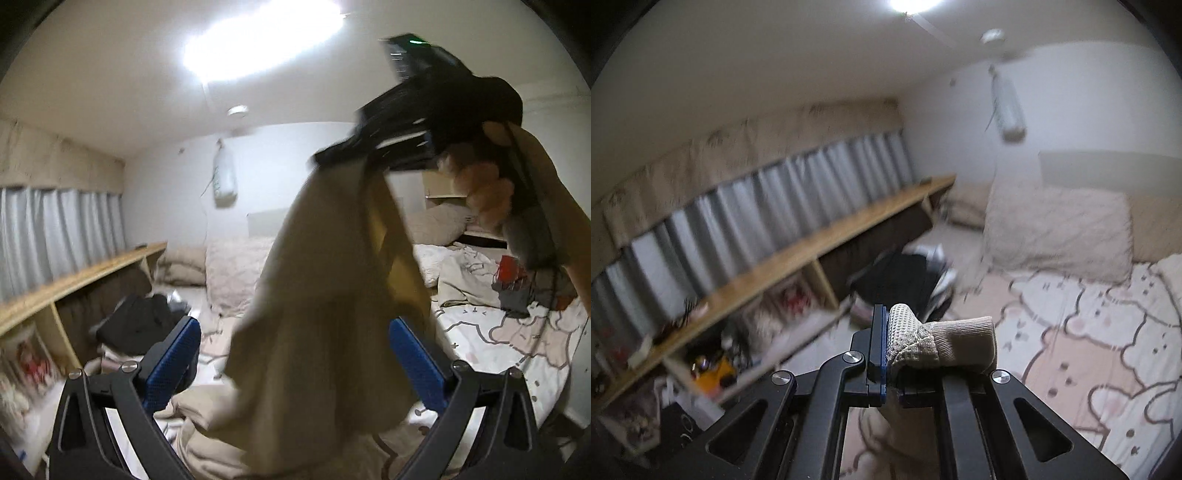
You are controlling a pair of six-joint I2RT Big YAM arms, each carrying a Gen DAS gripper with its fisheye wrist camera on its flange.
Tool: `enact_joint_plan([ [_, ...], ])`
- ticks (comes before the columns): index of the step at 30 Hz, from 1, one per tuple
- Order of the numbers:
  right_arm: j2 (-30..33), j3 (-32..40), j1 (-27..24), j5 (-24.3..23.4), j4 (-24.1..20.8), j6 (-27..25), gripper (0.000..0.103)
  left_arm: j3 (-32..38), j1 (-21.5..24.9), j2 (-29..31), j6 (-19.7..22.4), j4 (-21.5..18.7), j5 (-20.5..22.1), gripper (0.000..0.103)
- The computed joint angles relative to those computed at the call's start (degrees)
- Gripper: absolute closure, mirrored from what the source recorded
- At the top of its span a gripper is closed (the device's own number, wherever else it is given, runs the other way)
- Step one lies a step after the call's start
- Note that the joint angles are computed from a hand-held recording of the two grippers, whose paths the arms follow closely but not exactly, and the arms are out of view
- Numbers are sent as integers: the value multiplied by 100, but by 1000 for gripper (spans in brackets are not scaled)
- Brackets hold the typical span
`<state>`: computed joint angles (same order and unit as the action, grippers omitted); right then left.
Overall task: Fold clothes
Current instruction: 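Lift the beige cardigan with the right tool while the left tool grasps another edge, then hold the cardigan up with both tools and shake it out in the air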
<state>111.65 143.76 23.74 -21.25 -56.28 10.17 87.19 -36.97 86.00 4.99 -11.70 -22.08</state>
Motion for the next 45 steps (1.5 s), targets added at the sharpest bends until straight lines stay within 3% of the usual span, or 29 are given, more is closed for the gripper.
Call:
enact_joint_plan([
  [4,89,69,154,-178,-517,-138,98,110,-87,249,257,218,-141,0],
  [9,23,-56,175,-497,-736,-49,98,47,-276,484,918,866,-869,4],
  [11,-7,-101,215,-507,-777,-54,98,118,-316,586,1018,859,-1073,23],
  [15,-55,-192,271,-464,-820,-57,98,188,-310,669,938,684,-1274,34],
  [18,-84,-268,283,-383,-818,-49,98,147,-284,648,856,608,-1367,57],
  [20,-101,-320,272,-322,-810,-35,98,120,-255,628,731,566,-1389,80],
  [21,-109,-345,267,-292,-806,-28,98,138,-237,631,639,498,-1377,81],
  [23,-150,-454,247,-249,-776,-19,98,266,-139,638,350,229,-1097,90],
  [29,-519,-1300,156,6,-411,-115,98,868,174,789,-350,-504,-11,95],
  [31,-796,-1877,115,94,-64,-122,98,1226,224,963,-437,-722,342,95],
  [34,-1411,-3103,-25,176,835,110,96,1861,176,1332,-384,-1099,785,95],
  [37,-2042,-4273,-185,434,1789,591,87,2583,37,1783,-237,-1499,912,96],
  [38,-2171,-4505,-247,476,1923,779,63,2783,8,1909,-202,-1568,905,96],
  [39,-2284,-4718,-324,423,2014,987,18,2991,-20,2039,-167,-1642,897,96],
  [40,-2460,-5079,-435,241,2242,1276,6,3212,-48,2175,-132,-1722,891,96],
  [43,-2882,-5907,-507,290,2773,1468,6,3831,-90,2547,-139,-2010,947,96],
  [45,-3094,-6377,-313,1224,2944,1464,9,4183,-94,2753,-115,-2198,968,96],
])
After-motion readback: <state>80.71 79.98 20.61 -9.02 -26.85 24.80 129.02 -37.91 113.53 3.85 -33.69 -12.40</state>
